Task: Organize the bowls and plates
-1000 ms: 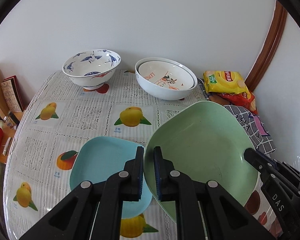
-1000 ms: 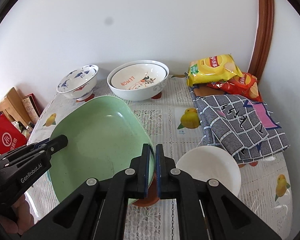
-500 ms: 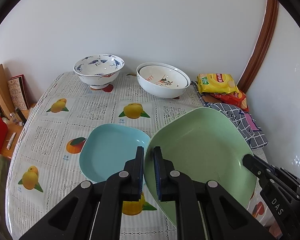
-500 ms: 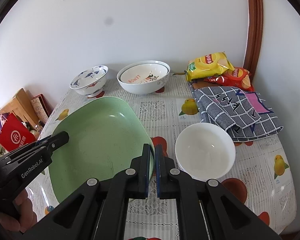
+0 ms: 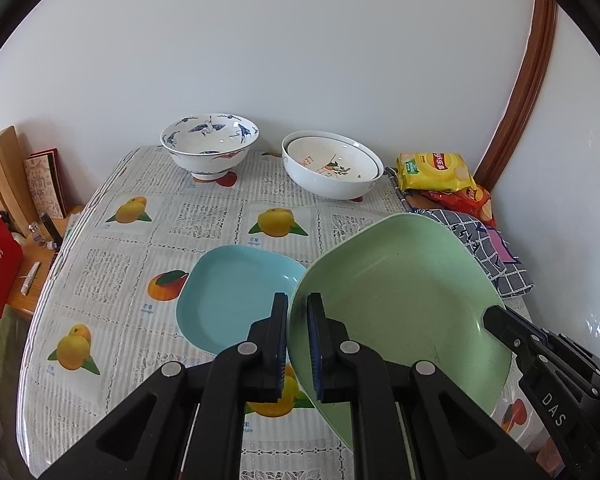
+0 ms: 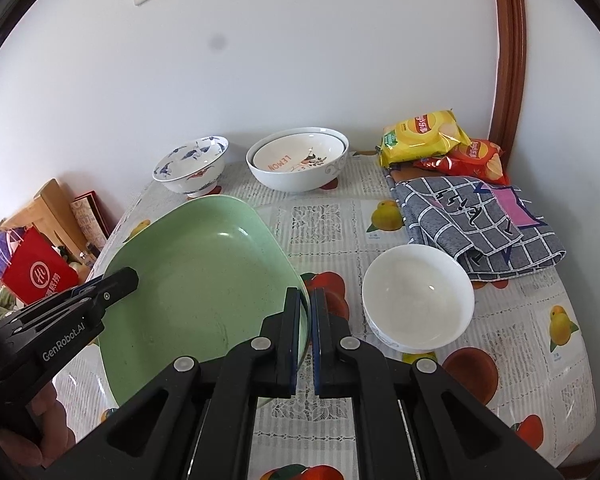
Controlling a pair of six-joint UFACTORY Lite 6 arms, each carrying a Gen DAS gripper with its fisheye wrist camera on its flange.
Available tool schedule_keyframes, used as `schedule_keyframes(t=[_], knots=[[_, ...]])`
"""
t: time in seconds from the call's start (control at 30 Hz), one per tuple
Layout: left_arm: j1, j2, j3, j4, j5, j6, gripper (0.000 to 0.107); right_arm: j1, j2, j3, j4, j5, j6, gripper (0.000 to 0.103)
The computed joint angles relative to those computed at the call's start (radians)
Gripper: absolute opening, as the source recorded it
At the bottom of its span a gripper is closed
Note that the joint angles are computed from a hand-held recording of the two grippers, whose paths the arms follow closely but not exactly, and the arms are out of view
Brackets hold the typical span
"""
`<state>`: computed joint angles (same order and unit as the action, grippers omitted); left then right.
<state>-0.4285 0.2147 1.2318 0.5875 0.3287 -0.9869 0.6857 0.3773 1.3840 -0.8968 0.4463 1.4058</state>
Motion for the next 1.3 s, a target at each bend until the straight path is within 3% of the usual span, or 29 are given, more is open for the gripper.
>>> schedule_keyframes(t=[1.3], knots=[[0.084,0.005,-0.026,-0.140,-0.032,0.147,0.010,0.022,0.140,0.138,0.065,-0.006,-0.026,0.006]])
